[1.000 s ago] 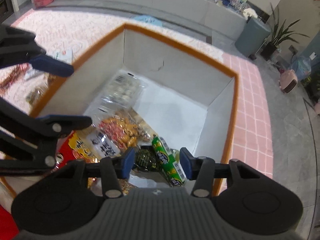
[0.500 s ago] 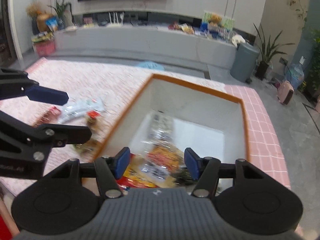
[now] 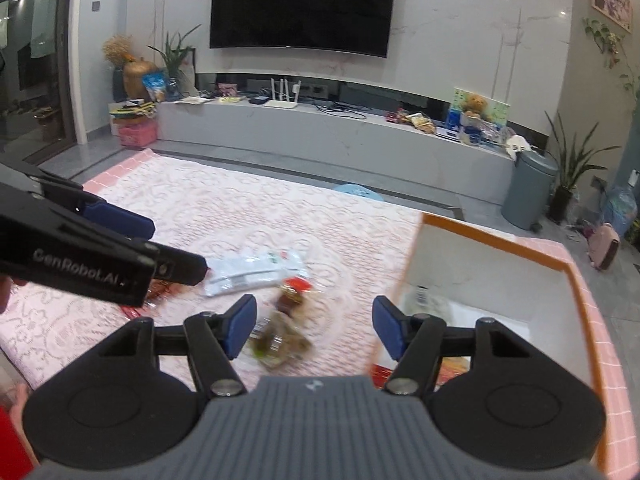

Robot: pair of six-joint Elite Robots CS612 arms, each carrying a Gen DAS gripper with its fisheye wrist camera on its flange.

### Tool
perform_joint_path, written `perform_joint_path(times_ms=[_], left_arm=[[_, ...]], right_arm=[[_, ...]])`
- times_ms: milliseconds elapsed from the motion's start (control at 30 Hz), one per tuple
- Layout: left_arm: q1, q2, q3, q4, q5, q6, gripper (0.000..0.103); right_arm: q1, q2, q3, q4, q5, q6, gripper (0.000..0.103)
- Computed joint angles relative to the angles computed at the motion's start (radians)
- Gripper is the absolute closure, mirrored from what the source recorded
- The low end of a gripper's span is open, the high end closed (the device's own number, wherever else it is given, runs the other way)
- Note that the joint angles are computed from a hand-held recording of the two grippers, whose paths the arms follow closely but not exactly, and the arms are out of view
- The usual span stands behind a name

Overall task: Organize snacks
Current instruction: 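Move both tools back over the remaining snacks on the table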

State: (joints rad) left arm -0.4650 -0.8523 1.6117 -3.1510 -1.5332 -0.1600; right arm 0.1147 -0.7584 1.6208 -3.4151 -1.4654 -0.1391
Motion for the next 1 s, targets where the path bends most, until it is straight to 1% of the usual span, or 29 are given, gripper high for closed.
perform_joint_path(times_ms=[100,133,333,433,533,600,633,667,767,800,867,933,1000], left_arm=[[0.023,0.009,-0.001,-0.006,-0.016,-0.032,0.026],[0.029,0.013,-0.003,-0.003,-0.019,-0.041,0.026],[0.051,0.031,0.000,0.007,-0.008,-0.069,0.026],[0.061,0.042,0.003,-0.005,-0.004,-0.093,0.026],[0.073,0.054,0.004,-0.019,-0.026,-0.129,0.022],[0.077,0.059,0.006,-0.028,-0.020,-0.151,0.017],[0.077,0.061,0.009,-0.039,-0.013,-0.159,0.017],[0.077,0.062,0.011,-0.048,-0.006,-0.167,0.016],[0.082,0.065,0.014,-0.052,-0.016,-0.197,0.014],[0.085,0.067,0.013,-0.046,-0.024,-0.202,0.014],[0.087,0.069,0.011,-0.028,-0.035,-0.184,0.014],[0.085,0.069,0.011,-0.009,-0.014,-0.162,0.014],[0.084,0.075,0.004,0.002,-0.005,-0.152,0.014]], right_arm=[[0.010,0.013,-0.023,0.025,0.012,0.005,0.036],[0.015,0.019,-0.034,0.036,0.008,0.006,0.034],[0.043,0.056,-0.091,0.101,-0.019,0.034,0.032],[0.056,0.079,-0.119,0.115,-0.048,0.050,0.031],[0.062,0.102,-0.151,0.133,-0.062,0.076,0.031],[0.063,0.114,-0.161,0.129,-0.068,0.093,0.026],[0.064,0.119,-0.163,0.120,-0.071,0.096,0.021],[0.064,0.124,-0.166,0.114,-0.073,0.100,0.019],[0.062,0.135,-0.175,0.125,-0.062,0.109,0.017],[0.063,0.139,-0.177,0.120,-0.064,0.106,0.016],[0.063,0.148,-0.183,0.114,-0.067,0.104,0.016],[0.062,0.153,-0.189,0.130,-0.061,0.109,0.016],[0.064,0.161,-0.199,0.143,-0.079,0.106,0.016]])
